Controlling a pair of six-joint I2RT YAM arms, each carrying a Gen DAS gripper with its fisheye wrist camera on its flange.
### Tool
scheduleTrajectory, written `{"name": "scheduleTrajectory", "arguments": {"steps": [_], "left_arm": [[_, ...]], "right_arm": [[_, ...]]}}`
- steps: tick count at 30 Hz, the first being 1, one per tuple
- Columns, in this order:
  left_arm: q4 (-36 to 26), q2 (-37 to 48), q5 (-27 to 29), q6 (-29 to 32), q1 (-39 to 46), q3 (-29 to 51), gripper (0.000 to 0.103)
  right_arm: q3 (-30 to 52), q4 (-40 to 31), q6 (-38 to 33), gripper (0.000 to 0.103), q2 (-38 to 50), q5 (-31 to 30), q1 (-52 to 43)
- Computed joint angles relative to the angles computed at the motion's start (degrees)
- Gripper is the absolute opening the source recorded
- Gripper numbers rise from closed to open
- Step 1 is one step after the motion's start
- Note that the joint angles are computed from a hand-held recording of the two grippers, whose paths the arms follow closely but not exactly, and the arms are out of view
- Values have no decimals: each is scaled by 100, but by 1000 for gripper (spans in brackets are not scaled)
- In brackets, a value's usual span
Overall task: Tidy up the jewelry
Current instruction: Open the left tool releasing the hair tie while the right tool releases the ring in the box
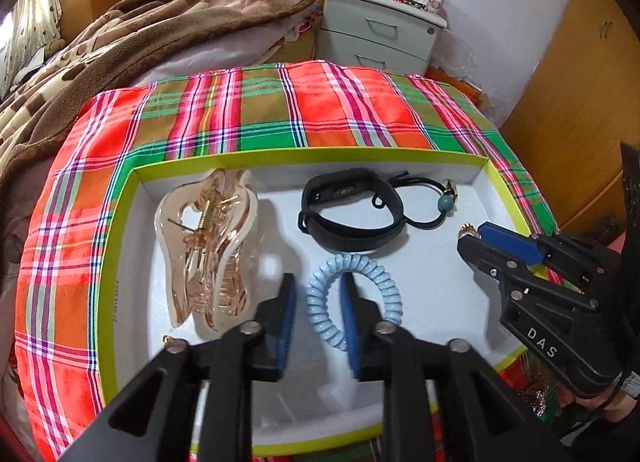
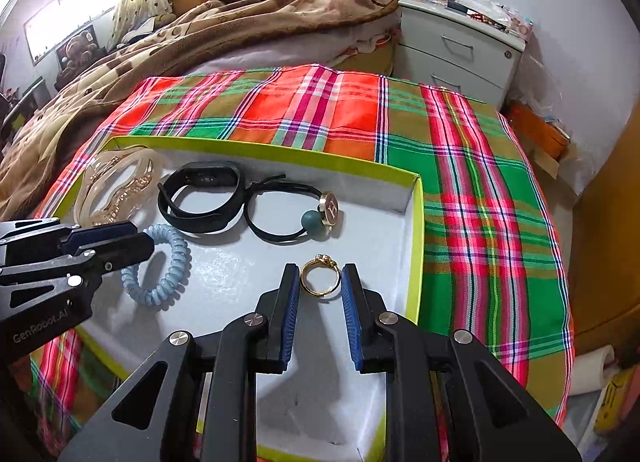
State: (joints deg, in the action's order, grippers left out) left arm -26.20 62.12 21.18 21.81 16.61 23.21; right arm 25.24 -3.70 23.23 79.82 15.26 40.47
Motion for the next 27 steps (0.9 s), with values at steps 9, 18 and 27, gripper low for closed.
{"name": "scheduleTrajectory", "arguments": {"steps": [9, 18, 27], "left_arm": [[-116, -126, 8, 40, 67, 12, 33], [-265, -273, 74, 46, 118, 47, 44], [-862, -927, 282, 286, 366, 68, 45]], "right_arm": [[-2, -36, 29, 22, -35, 43, 38], [-67, -76, 87, 29, -257, 100, 56], [-306, -159, 333, 42, -904, 178, 223]]}}
